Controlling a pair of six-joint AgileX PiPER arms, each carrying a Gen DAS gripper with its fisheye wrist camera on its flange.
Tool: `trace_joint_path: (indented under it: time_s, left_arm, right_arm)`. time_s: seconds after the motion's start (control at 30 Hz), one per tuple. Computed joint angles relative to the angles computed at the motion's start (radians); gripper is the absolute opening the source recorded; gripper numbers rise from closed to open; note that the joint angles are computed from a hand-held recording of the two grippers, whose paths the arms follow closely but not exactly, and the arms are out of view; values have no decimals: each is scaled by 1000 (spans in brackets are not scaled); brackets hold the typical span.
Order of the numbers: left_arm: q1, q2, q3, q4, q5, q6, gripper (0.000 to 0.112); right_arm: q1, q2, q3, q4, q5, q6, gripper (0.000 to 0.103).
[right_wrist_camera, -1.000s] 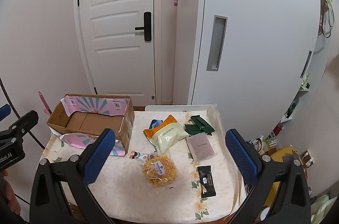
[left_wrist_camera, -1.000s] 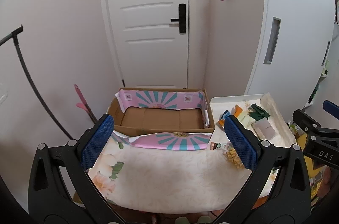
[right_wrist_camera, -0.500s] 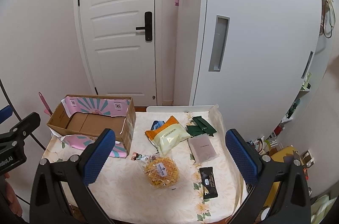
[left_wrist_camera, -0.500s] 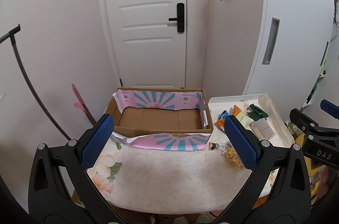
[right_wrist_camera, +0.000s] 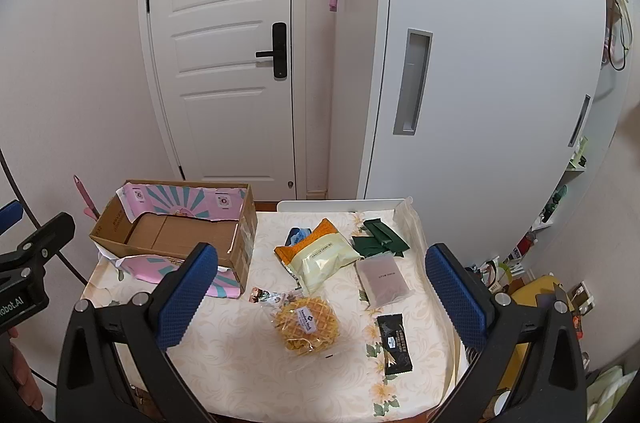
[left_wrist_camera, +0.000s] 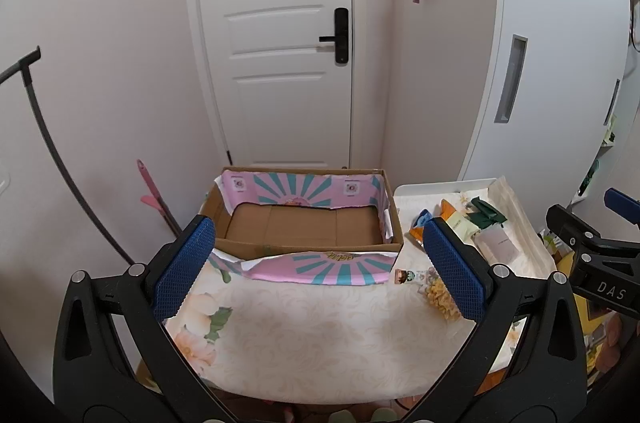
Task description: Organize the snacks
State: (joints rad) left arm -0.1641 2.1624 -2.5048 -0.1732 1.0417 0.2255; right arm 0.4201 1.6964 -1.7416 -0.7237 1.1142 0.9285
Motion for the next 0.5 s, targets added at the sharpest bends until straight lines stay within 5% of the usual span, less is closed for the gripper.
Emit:
trace_joint_path:
  time_s: [0.5]
  left_arm:
    - [4, -7, 12, 0, -7, 9, 103]
  right_arm:
    - [4, 3, -5, -1, 3, 3, 103]
